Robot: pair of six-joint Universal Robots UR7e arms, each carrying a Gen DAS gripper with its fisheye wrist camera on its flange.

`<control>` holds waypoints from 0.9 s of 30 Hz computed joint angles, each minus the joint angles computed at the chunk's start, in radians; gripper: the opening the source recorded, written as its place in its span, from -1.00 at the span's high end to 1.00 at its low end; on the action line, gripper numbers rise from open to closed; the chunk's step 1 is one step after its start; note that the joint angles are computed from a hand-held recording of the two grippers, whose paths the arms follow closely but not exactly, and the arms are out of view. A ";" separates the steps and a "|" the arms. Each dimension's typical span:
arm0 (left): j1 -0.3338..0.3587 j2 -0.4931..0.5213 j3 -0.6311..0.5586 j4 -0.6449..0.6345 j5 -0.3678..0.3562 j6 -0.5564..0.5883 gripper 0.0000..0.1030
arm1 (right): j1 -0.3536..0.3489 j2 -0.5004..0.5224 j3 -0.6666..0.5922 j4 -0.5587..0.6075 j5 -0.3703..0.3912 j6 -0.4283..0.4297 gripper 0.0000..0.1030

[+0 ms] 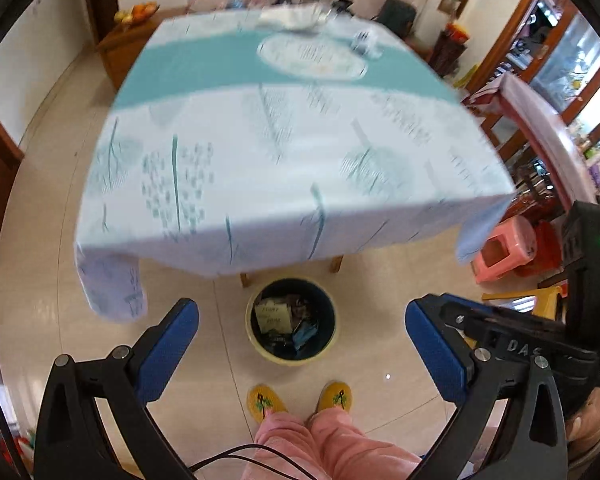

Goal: Collect trash
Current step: 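Raise both tools back toward the table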

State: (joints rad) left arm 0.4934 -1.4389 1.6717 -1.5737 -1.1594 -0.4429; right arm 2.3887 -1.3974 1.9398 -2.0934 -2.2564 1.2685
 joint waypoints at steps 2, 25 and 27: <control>-0.008 0.011 -0.044 -0.003 -0.005 0.022 -0.99 | 0.029 0.017 -0.063 0.063 -0.053 0.009 0.37; -0.005 0.209 -0.424 -0.166 -0.035 0.331 -0.99 | 0.125 0.141 -0.444 0.347 -0.407 0.052 0.37; 0.002 0.238 -0.462 -0.147 -0.033 0.335 -0.99 | 0.109 0.136 -0.447 0.334 -0.403 0.016 0.37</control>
